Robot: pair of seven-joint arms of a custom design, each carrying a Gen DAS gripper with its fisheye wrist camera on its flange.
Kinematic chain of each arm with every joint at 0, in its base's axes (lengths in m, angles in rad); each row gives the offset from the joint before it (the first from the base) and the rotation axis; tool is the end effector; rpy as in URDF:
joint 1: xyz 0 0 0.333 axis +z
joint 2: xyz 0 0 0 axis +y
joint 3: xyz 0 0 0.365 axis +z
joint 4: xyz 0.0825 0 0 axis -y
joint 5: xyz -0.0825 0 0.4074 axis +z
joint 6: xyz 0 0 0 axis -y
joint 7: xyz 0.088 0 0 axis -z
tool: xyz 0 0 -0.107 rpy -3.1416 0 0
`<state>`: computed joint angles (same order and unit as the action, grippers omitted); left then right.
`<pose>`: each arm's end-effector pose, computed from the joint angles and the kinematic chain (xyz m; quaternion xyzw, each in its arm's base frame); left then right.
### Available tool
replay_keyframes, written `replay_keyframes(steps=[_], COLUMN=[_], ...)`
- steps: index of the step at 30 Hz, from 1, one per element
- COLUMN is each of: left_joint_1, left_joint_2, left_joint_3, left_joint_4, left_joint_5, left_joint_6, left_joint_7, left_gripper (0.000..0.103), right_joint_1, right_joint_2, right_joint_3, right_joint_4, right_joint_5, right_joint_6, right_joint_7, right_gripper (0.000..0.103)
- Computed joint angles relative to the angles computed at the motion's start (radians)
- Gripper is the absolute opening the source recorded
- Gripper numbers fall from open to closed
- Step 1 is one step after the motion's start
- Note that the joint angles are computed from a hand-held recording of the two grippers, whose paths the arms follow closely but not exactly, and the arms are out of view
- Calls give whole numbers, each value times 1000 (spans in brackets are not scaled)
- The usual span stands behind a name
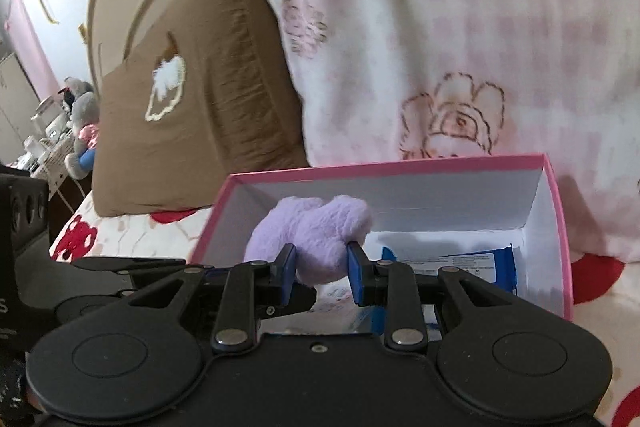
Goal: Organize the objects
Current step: 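Lower the plush toy into the box and open the left gripper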
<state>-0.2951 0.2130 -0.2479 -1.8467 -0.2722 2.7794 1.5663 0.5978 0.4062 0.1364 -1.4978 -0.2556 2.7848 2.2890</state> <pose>0.6049 -0.3346 0.5334 -0.5540 0.7471 -0.3600 0.0725 0.5780 0.5076 0.5816 -0.6917 0.5789 -0.0946 0.4213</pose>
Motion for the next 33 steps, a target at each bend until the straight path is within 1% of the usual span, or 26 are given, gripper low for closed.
replay_keyframes(steps=[3,5,7,10,13,16,19,21,23,24,25,27,30,32,33], left_joint_1=[-1,-10,-16,-10,-16,-15,-8,-14,-11,-9,-8,-13,-32,-43,-52], left_joint_2=[26,40,49,66,88,97,101,104,107,112,116,125,142,159,167], left_joint_3=[1,9,15,9,21,18,10,17,15,14,15,22,41,52,61], left_joint_4=[20,29,36,46,73,79,83,88,95,103,111,123,151,179,194], left_joint_5=[-6,14,33,23,30,34,19,30,26,20,14,25,79,107,129], left_joint_6=[-15,-26,-33,-38,-77,-77,-81,-87,-103,-116,-126,-137,-158,-184,-198], left_joint_7=[-9,-28,-46,-52,-102,-107,-104,-120,-124,-134,-144,-164,-202,-237,-262], left_gripper=[38,38,38,38,37,38,38,37,36,35,35,35,34,34,34], right_joint_1=[-20,-24,-21,-14,9,14,17,17,10,13,5,-10,8,46,49], right_joint_2=[18,30,44,63,83,94,97,94,90,86,81,74,68,63,60], right_joint_3=[11,12,7,-3,-33,-41,-47,-52,-47,-55,-49,-35,-55,-105,-111], right_joint_4=[-6,-2,9,22,43,48,61,58,53,47,38,23,24,29,29], right_joint_5=[43,53,55,52,31,19,5,-1,0,-9,-3,13,-27,-99,-119], right_joint_6=[17,20,4,-8,-29,-28,-59,-65,-69,-69,-61,-48,-54,-75,-80], right_joint_7=[13,14,20,37,96,134,151,175,183,197,200,201,213,274,289], right_gripper=[32,32,32,32,31,31,31,31,33,34,36,36,36,36,36])
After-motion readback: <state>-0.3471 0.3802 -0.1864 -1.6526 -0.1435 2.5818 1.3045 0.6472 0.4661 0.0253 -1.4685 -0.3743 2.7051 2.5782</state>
